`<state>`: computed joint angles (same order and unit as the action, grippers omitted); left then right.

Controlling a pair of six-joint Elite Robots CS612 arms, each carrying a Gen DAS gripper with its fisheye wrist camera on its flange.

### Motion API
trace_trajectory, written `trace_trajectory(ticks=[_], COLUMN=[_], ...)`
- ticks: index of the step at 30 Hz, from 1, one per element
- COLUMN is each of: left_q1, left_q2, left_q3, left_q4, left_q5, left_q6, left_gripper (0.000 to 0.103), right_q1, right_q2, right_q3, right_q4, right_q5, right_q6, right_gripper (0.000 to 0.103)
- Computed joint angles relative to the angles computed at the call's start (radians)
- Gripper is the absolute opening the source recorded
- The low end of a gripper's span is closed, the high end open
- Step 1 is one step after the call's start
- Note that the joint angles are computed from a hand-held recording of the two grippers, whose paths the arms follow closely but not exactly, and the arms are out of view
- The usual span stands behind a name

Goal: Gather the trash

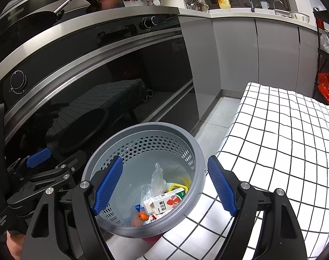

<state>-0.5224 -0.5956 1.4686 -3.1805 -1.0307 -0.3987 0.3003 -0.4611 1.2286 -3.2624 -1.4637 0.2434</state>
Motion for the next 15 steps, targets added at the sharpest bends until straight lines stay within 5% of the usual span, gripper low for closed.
trace_trajectory(ticks=[15], left_q1=[0.001], left_q2=[-0.001], left_q3=[0.002], left_q4=[0.0], left_q5=[-0.007], left_q6=[-0.004], left_gripper=[0.096], right_q1=[0.0], right_q2=[-0.001], right_q3=[0.001], right_q4=[0.001], right_q5=[0.0], right_q6=[0.001], right_gripper=[0.077])
